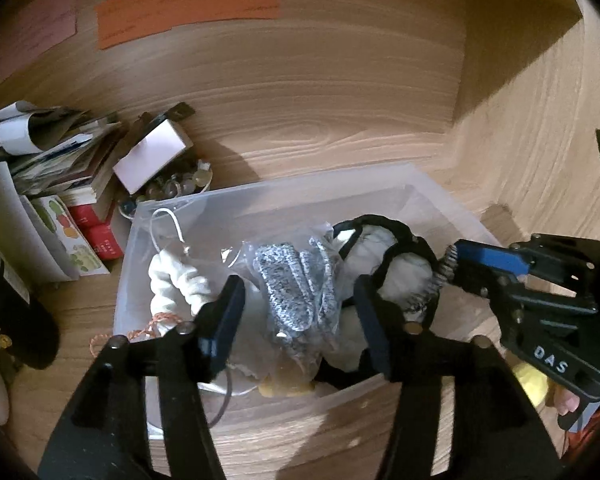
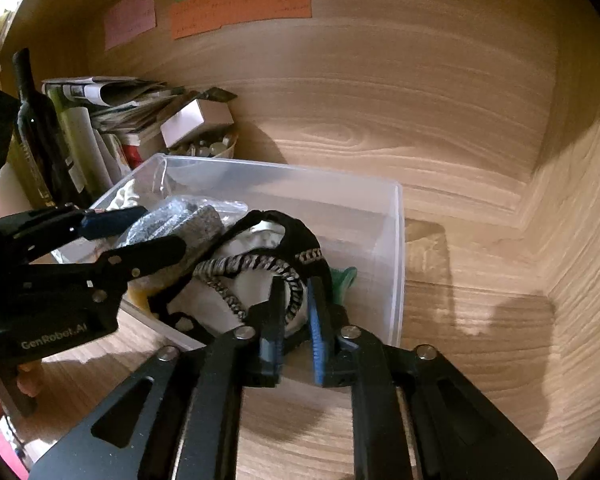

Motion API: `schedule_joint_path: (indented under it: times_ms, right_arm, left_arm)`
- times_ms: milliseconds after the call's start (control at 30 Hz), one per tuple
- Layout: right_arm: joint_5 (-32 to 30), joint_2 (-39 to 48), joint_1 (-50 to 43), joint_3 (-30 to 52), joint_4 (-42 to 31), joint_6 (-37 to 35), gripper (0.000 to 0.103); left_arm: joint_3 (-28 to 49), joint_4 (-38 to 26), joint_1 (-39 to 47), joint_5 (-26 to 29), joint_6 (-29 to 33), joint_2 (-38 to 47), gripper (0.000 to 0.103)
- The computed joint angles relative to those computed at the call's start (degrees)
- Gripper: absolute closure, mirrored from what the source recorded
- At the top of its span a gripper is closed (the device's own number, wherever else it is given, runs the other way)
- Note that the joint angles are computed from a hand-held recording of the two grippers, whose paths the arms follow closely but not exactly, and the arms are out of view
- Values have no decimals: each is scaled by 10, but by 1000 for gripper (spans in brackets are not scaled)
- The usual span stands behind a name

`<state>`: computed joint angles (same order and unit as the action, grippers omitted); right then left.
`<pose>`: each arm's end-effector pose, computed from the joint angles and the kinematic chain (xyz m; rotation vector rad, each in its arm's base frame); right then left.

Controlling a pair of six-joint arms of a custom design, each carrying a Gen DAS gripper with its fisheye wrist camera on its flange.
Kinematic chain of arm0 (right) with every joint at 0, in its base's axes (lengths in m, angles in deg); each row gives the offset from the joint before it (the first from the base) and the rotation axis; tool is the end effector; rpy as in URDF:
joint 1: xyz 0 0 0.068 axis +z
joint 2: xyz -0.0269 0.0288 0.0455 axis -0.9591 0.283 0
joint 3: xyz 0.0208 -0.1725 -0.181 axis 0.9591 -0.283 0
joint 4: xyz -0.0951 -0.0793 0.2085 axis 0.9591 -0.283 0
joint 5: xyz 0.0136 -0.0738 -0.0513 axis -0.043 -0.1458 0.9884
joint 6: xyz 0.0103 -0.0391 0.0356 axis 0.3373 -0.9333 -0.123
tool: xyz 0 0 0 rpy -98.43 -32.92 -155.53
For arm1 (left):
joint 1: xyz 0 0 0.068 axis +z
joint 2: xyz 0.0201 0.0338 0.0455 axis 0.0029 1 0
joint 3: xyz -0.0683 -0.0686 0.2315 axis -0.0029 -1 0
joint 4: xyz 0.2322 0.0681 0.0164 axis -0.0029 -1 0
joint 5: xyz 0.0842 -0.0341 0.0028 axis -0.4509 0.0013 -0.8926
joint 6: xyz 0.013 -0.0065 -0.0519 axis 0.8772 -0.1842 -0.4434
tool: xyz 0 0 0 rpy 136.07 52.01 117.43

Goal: Organize soft objects
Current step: 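Drop bagged gloves and braided cord into the clear box, open both tools, then grasp the floral scrunchie with the left tool while the right tool grasps the yellow ball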

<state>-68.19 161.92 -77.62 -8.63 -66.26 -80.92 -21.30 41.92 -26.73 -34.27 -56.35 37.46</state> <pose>0.3215 -0.0038 0.0689 -0.7394 2.1564 0.3775 0.2903 -0.1312 0.0753 -0.1195 2.2511 0.0269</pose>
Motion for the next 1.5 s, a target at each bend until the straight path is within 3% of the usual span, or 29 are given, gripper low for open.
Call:
schedule_joint_path:
  times_ms: [100,200,600,833,933,1300,1500]
  right_arm:
    - [1,-7,-1,-13,16,2,68]
    - [-7,-23,-8,-30,31,2,60]
    - [-63,-99,-62,-97,60,2,41]
    - [-90,-160,-97,-163,89,-9,33]
    - [-105,-184,-117,-195,105,-14,24]
    - [-137,-181,-186,-258,131,-63,23]
    - [-146,-138,-225,-265,128,-98,23]
  left_arm:
    - [-5,2,6,6,-1,-6,43]
    - [-18,6,1,2,-5,-21,36]
    - [-117,26,-80,-103,-23,-150,12]
    - [-152,6,-144,-164,-47,-199,4]
    - [-162,-10,-177,-188,-70,-204,2]
    - [-177,-37,-259,-204,-177,-157,2]
    - [-178,-27,-288,-180,-227,-97,2]
